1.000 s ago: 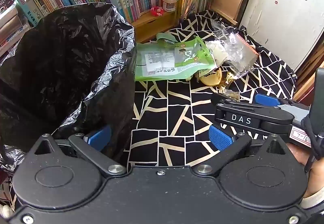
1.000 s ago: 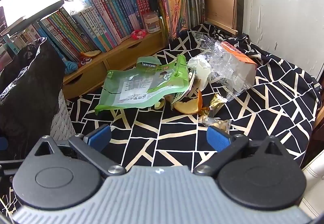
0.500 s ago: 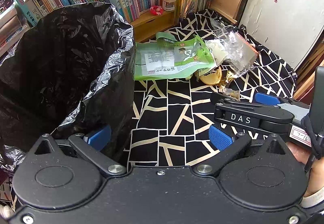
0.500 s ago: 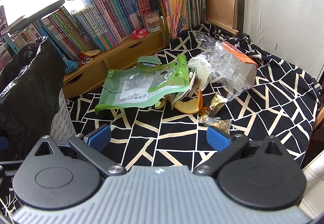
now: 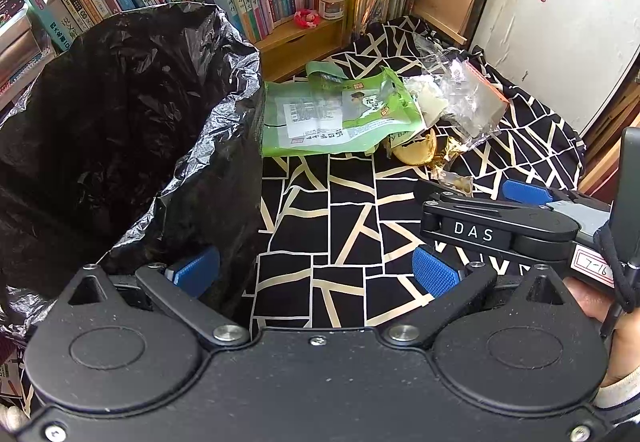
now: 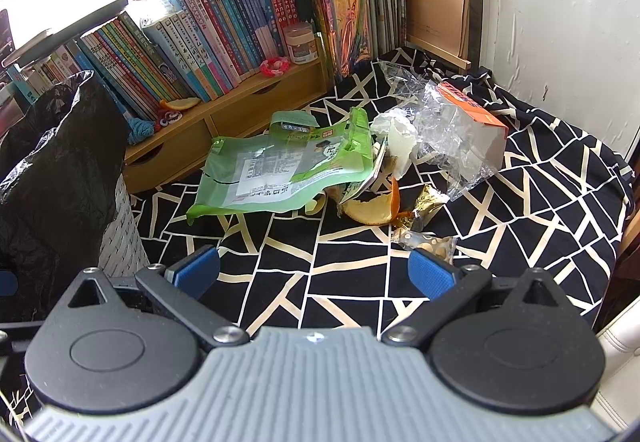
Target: Collect trash
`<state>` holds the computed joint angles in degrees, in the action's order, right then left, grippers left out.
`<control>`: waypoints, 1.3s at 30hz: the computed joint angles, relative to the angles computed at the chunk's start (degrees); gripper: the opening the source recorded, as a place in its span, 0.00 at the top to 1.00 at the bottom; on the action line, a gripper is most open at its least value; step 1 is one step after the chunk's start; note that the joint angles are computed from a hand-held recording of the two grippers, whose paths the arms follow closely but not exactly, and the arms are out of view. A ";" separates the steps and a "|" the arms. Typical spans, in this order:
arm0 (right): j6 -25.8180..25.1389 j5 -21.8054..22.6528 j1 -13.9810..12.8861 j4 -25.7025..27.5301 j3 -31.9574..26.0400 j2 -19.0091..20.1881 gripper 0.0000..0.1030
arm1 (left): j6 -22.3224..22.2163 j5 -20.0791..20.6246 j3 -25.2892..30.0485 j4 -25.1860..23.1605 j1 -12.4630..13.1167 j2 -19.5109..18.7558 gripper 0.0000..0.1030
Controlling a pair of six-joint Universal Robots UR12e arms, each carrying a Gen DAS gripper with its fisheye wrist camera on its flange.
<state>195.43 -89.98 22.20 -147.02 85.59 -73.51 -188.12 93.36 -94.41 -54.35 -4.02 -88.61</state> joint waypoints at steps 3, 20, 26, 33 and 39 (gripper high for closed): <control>0.19 -0.17 0.00 0.03 0.01 -0.03 0.00 | -0.08 0.28 -0.67 0.57 -0.45 0.15 0.00; 0.91 -0.57 -0.15 0.21 -0.04 -0.03 0.00 | -0.12 0.22 -0.92 0.20 -0.83 0.27 0.00; 0.97 -0.52 -0.22 0.23 -0.08 -0.03 0.00 | -0.07 0.18 -0.35 -0.31 -0.84 0.15 0.00; 0.94 -0.48 -0.36 -0.09 0.03 -0.05 0.00 | 0.27 0.23 0.09 -0.68 -1.14 0.04 0.00; 4.04 -2.71 -0.59 -1.69 0.29 0.12 0.00 | 1.78 -0.30 -0.08 0.16 -1.39 0.69 0.00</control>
